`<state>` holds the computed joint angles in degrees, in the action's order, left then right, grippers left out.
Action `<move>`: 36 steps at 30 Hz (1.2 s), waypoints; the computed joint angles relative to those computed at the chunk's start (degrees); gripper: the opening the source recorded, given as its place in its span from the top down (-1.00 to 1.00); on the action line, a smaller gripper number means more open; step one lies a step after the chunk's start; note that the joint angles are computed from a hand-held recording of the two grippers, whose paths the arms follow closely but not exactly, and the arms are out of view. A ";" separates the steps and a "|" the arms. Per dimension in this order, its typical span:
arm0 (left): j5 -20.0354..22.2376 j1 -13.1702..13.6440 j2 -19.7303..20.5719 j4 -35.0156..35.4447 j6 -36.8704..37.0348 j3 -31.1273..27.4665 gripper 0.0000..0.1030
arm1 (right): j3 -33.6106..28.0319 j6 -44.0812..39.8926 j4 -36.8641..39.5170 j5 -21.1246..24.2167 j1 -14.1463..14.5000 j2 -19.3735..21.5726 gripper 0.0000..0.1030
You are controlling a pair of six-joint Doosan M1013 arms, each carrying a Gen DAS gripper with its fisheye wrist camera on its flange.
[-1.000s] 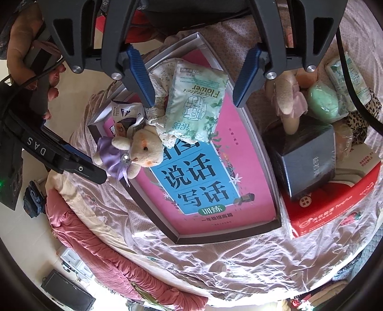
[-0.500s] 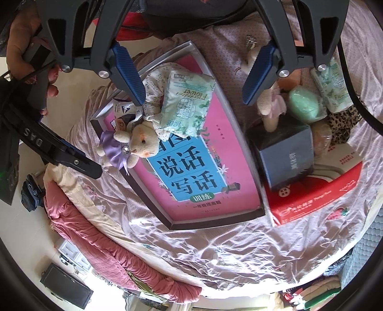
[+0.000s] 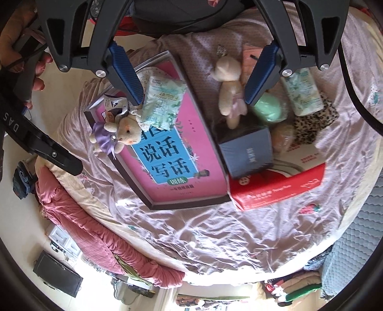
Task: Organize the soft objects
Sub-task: 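Withdraw both tools from the tray back toward the pile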
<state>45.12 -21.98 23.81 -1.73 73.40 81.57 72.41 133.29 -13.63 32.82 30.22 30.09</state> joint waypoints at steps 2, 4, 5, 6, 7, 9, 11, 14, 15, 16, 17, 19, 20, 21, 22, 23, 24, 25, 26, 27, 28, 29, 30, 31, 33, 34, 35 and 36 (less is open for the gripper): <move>-0.40 0.23 -0.56 0.17 -0.48 0.51 -0.67 | -0.20 -0.75 0.30 -0.32 0.37 -0.14 -0.53; -0.92 0.51 -1.20 0.49 -1.36 1.11 -0.67 | -0.47 -1.51 0.85 -0.47 0.71 -0.25 -0.53; -0.96 0.62 -1.40 0.67 -1.73 1.24 -0.67 | -0.63 -1.89 0.87 -0.66 0.93 -0.31 -0.53; -1.23 0.80 -1.80 0.85 -2.14 1.60 -0.67 | -0.84 -2.37 1.05 -0.82 1.16 -0.35 -0.53; -1.36 0.92 -2.05 1.07 -2.44 1.82 -0.67 | -1.03 -2.87 1.43 -0.86 1.31 -0.37 -0.53; -1.89 1.22 -2.74 1.44 -3.09 2.44 -0.67 | -1.30 -4.23 2.64 -1.43 1.62 -0.48 -0.54; -2.36 1.53 -3.44 1.71 -3.81 3.05 -0.67 | -1.82 -5.16 2.53 -1.46 2.09 -0.42 -0.54; -3.04 1.82 -4.40 2.96 -5.50 3.93 -0.67 | -2.27 -6.29 2.91 -1.74 2.64 -0.38 -0.54; -3.16 1.84 -4.63 3.35 -5.96 4.13 -0.67 | -2.43 -6.65 3.17 -1.82 2.81 -0.37 -0.54; -3.42 1.99 -4.98 3.76 -6.54 4.49 -0.67 | -2.60 -7.33 3.54 -2.03 3.03 -0.36 -0.54; -3.52 2.11 -5.22 3.98 -6.93 4.71 -0.67 | -2.72 -8.15 4.16 -2.11 3.16 -0.37 -0.54; -3.90 2.47 -5.90 4.52 -7.82 5.27 -0.67 | -3.01 -9.39 4.92 -2.19 3.51 -0.35 -0.54; -4.12 2.62 -6.18 4.59 -8.12 5.53 -0.67 | -3.15 -9.99 5.35 -2.27 3.64 -0.33 -0.54; -4.26 2.87 -6.51 4.66 -8.31 5.76 -0.67 | -3.27 -10.75 5.83 -2.30 3.75 -0.33 -0.54; -4.41 3.06 -6.83 5.14 -8.91 6.03 -0.67 | -3.40 -11.59 6.51 -2.36 3.85 -0.29 -0.54; -4.51 3.29 -7.19 5.75 -9.66 6.27 -0.67 | -3.45 -12.09 6.91 -2.39 3.97 -0.30 -0.54; -4.73 3.56 -7.55 6.26 -10.35 6.58 -0.67 | -3.55 -12.65 7.31 -2.42 4.08 -0.27 -0.54; -5.06 3.96 -8.06 6.70 -11.17 7.02 -0.67 | -3.64 -13.25 7.80 -2.44 4.21 -0.26 -0.54; -5.09 4.21 -8.25 6.83 -11.48 7.18 -0.67 | -3.74 -13.73 8.09 -2.48 4.35 -0.24 -0.54; -5.11 4.66 -8.65 7.31 -12.32 7.50 -0.67 | -3.87 -14.45 8.59 -2.50 4.47 -0.19 -0.54; -5.38 4.94 -8.97 7.57 -12.80 7.83 -0.67 | -4.10 -14.89 8.80 -2.34 4.66 -0.09 -0.54; -5.71 5.32 -9.39 8.00 -13.57 8.26 -0.67 | -4.21 -15.22 8.96 -2.34 4.78 -0.06 -0.54; -5.74 5.60 -9.64 8.45 -14.33 8.48 -0.67 | -4.34 -15.99 9.60 -2.33 4.91 -0.01 -0.54; -5.88 5.97 -9.96 8.76 -15.08 8.80 -0.67 | -4.51 -16.18 9.68 -2.17 5.01 0.07 -0.54; -6.17 6.64 -10.39 8.82 -15.68 9.28 -0.67 | -4.81 -17.13 10.08 -1.99 5.32 0.23 -0.54; -6.32 6.90 -10.67 9.28 -16.39 9.61 -0.67 | -5.03 -17.57 10.39 -1.80 5.44 0.36 -0.54; -6.45 7.14 -10.90 9.58 -16.88 9.90 -0.67 | -5.27 -18.24 10.92 -1.62 5.55 0.52 -0.55; -6.61 7.43 -11.15 9.77 -17.30 10.25 -0.67 | -5.46 -18.68 11.27 -1.45 5.64 0.67 -0.55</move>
<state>38.51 -14.55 12.66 8.04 56.10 91.81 66.95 114.61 -2.35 31.37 35.86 30.77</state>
